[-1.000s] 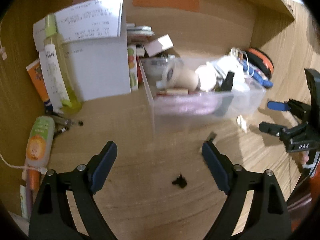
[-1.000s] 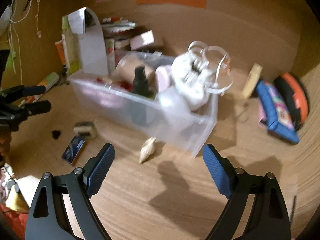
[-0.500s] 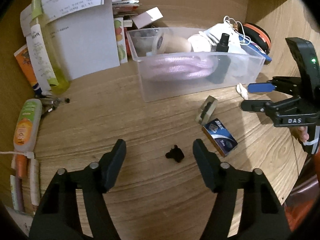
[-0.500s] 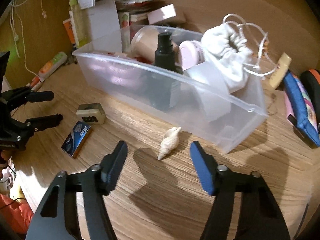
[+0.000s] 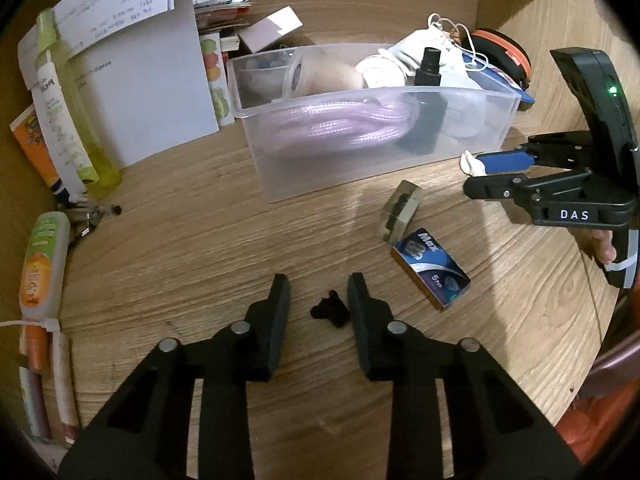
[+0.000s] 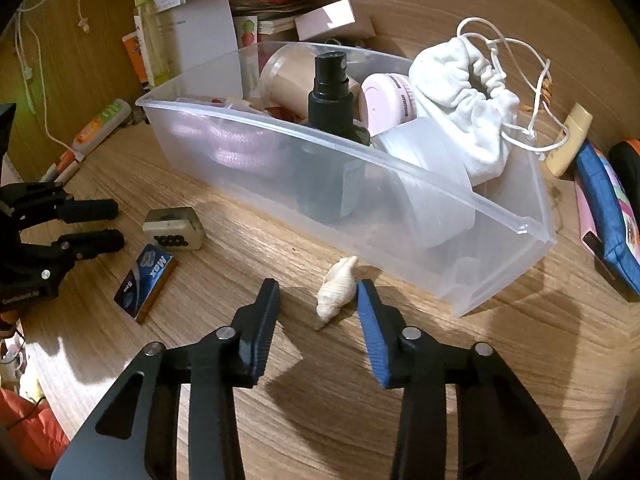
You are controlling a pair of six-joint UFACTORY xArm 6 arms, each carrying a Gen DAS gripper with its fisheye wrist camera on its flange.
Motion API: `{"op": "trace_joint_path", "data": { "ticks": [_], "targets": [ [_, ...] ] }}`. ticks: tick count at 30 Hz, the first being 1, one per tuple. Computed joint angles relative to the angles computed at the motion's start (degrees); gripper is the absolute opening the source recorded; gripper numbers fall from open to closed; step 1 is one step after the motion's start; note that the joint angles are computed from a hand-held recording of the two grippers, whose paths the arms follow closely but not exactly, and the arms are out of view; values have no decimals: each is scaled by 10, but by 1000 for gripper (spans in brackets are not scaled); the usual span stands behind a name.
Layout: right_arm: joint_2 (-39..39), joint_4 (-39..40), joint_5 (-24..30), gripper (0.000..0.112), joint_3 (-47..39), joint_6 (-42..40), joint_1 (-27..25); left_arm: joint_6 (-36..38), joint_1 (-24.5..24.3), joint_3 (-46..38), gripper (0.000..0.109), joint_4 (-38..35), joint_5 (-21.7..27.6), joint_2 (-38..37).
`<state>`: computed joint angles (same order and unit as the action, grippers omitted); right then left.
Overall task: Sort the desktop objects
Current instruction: 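Grasp the small black plastic piece with the left gripper while the right grasps the seashell, then carry the black piece and seashell over the bin and open both grippers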
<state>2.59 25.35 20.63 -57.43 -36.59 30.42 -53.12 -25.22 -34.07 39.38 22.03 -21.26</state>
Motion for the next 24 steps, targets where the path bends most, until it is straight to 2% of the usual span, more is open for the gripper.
{"op": "trace_joint_path", "data": {
  "ticks": [3, 7, 17, 20, 24],
  "targets": [
    [0, 6, -3, 27, 1, -4, 2, -3, -2, 0, 17, 1, 3, -1],
    [-1, 11, -6, 16, 4, -8, 2, -8, -4, -2, 16, 9, 9, 0],
    [-17, 83, 1, 16, 13, -63, 1, -66, 2, 4, 16, 43, 0, -19],
    [-34, 150, 19, 16, 17, -117, -4, -73, 14, 14, 16, 30, -31, -33],
    [-60, 224, 37, 16, 29, -176, -10, -116, 10, 9, 16, 66, -24, -43]
  ]
}}
